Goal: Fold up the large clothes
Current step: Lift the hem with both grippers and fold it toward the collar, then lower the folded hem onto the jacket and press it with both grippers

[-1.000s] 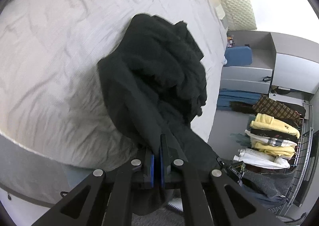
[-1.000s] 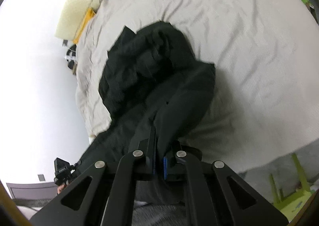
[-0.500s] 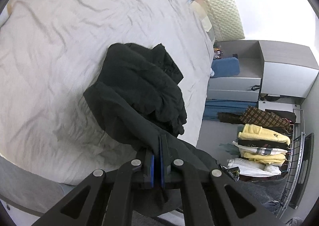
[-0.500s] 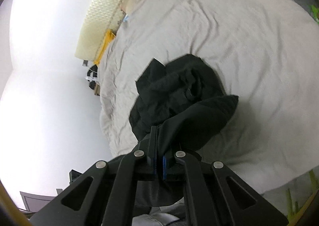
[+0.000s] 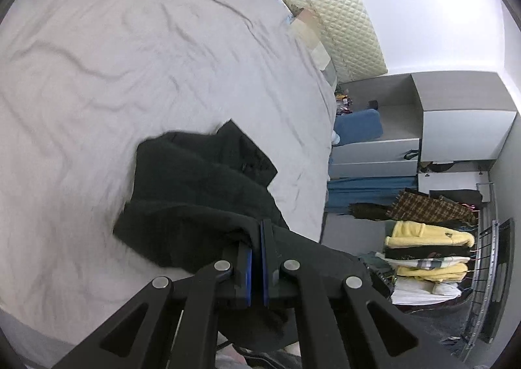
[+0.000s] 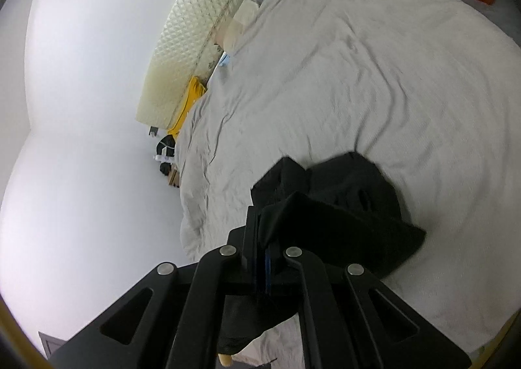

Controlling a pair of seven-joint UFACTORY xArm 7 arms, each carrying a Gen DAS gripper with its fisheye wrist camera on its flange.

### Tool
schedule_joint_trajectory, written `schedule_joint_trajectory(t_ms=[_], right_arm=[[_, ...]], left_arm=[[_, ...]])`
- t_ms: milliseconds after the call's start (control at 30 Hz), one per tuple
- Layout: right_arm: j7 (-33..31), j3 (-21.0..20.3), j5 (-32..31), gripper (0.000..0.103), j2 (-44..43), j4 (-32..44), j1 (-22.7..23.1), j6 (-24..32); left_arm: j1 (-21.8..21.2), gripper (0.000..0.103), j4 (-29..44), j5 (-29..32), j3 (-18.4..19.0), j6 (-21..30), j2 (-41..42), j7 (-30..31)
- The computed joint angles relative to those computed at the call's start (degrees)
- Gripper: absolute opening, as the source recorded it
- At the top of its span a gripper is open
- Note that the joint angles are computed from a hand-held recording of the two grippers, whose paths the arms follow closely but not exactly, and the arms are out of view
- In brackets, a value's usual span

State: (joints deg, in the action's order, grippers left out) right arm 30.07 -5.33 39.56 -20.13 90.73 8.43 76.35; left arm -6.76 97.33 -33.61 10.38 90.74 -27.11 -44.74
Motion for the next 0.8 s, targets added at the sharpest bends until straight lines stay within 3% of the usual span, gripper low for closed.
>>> schedule_joint_trajectory(t_ms=[267, 433, 633, 800], right_arm=[[0.1, 2.7, 0.1, 0.002, 12.8, 7.7, -1.4, -4.3], [0.8, 5.3, -1.2, 0.002, 20.7, 13.1, -3.2, -5.4], [3.4, 8.4, -6.0, 0.002, 31.0, 21.2, -4.5, -4.4], [4.4, 10.1, -8.3, 0.002, 34.5, 22.5, -5.3, -4.8]], left_arm=[[2.7, 0.004, 9.9, -1.2, 0.5, -0.8, 14.5, 5.3], [5.8, 0.004, 21.6, 2.2, -2.4, 2.7, 26.7, 8.0], [8.9, 0.004, 29.0, 6.3, -7.0, 2.8, 37.7, 9.4], [11.1, 0.005, 27.7, 7.9, -10.3, 0.6, 41.0, 10.0]])
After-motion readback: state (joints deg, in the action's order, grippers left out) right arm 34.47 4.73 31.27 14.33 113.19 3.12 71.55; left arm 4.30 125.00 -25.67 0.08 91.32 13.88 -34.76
